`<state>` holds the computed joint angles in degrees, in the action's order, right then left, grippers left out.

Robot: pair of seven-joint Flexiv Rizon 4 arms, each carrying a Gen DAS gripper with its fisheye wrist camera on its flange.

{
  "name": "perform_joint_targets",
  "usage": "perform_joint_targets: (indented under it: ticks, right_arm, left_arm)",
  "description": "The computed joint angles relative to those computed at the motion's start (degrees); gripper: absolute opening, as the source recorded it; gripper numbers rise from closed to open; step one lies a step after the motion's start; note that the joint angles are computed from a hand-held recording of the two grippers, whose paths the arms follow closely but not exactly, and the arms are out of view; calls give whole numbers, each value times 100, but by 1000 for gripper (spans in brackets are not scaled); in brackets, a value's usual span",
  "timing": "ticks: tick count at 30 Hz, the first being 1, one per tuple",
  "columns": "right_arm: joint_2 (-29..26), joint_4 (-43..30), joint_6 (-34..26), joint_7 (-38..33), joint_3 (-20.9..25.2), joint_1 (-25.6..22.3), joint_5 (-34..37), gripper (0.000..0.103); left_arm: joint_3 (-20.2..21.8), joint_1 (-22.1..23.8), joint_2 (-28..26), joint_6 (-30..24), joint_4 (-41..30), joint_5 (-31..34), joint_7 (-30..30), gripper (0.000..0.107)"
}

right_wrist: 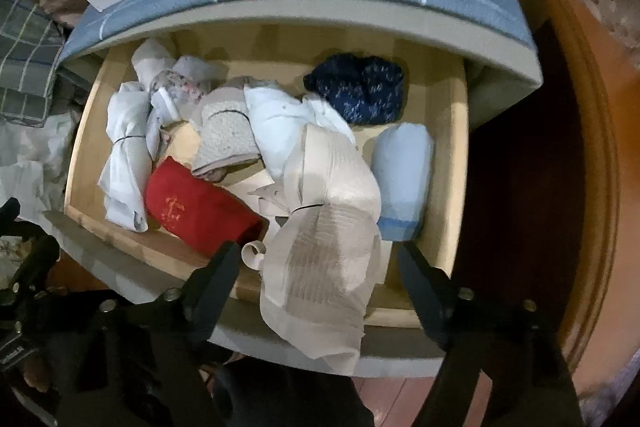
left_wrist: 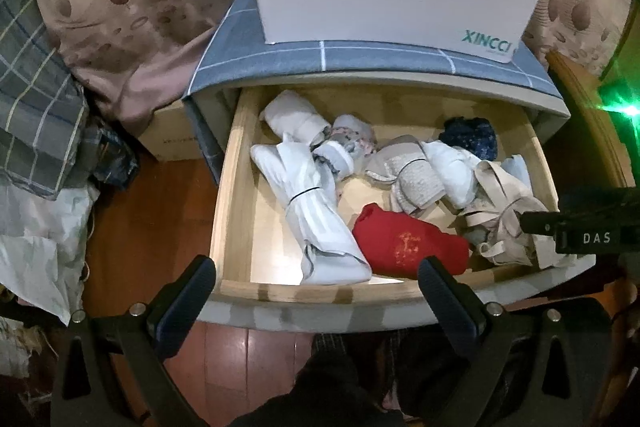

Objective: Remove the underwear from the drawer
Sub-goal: 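Grasp the rolled white underwear with the left tool while the right tool grasps the beige bra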

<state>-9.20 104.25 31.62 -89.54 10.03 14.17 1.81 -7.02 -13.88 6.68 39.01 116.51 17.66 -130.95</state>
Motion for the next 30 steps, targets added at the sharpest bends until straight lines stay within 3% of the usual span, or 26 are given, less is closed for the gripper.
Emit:
perform_joint_targets:
  ticks: [13, 23, 30]
  right_arm:
    - [-388, -185, -235, 184, -14, 61, -140, 74]
    - [-702, -339, -355, 262, -15, 102, -277, 74]
    - [-973, -518, -513, 296, -18, 54, -144, 68]
  left_arm:
    - [143, 157, -117, -197, -6, -212, 40, 103]
    - [299, 250, -379, -146, 35, -729, 318, 103]
    - [340, 263, -709, -188, -115, -1000, 510, 103]
